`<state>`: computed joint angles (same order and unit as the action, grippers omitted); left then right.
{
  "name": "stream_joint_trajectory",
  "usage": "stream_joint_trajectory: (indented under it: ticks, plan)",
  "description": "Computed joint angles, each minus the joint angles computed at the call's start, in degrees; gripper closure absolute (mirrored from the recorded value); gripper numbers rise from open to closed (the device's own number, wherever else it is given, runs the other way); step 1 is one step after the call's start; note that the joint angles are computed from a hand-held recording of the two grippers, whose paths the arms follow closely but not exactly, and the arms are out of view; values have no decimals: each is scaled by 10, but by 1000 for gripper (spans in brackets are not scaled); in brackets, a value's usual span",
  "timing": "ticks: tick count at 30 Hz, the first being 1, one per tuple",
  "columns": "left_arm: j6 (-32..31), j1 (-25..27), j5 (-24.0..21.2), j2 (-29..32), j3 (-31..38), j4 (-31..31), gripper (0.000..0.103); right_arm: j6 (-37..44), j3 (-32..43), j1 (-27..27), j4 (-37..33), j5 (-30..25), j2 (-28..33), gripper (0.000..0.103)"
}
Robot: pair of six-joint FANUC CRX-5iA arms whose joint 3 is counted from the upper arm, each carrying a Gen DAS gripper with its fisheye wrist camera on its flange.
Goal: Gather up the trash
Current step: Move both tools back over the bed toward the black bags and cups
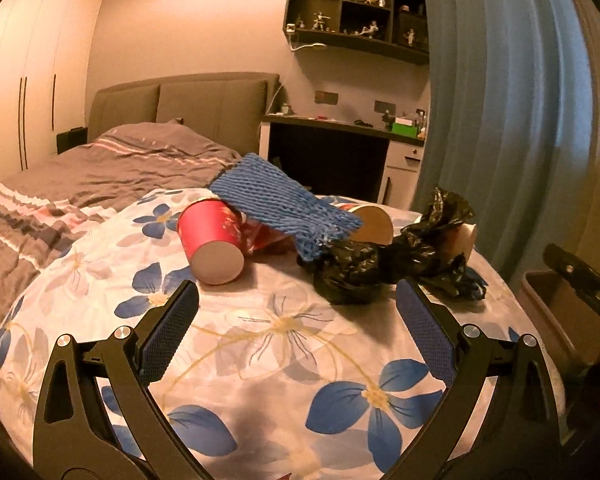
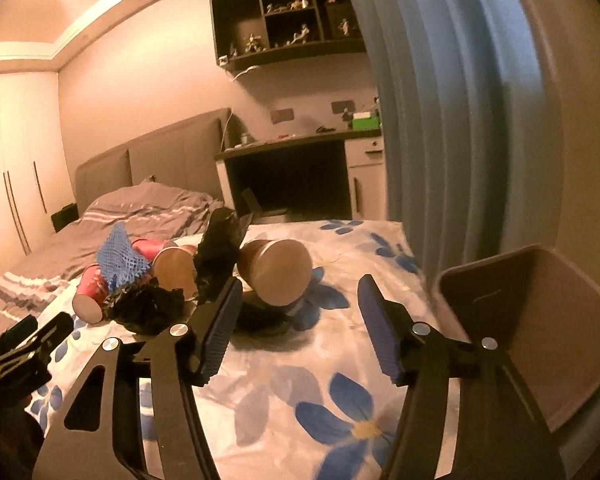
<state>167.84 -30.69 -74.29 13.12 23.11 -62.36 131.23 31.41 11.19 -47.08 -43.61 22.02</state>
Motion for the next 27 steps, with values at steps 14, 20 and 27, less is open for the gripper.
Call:
stream_joint_trajectory:
  ticks: [14, 20, 27]
  plan:
    - [-13, 22, 29, -5, -9, 20, 6, -84, 138, 48, 79, -70, 105, 69]
    - [-19, 34, 46, -8, -9, 32, 6, -109, 196, 54, 85, -117, 142, 77]
    - [-42, 55, 85, -4, -2, 58, 6, -98, 206, 57, 81, -130, 148, 94]
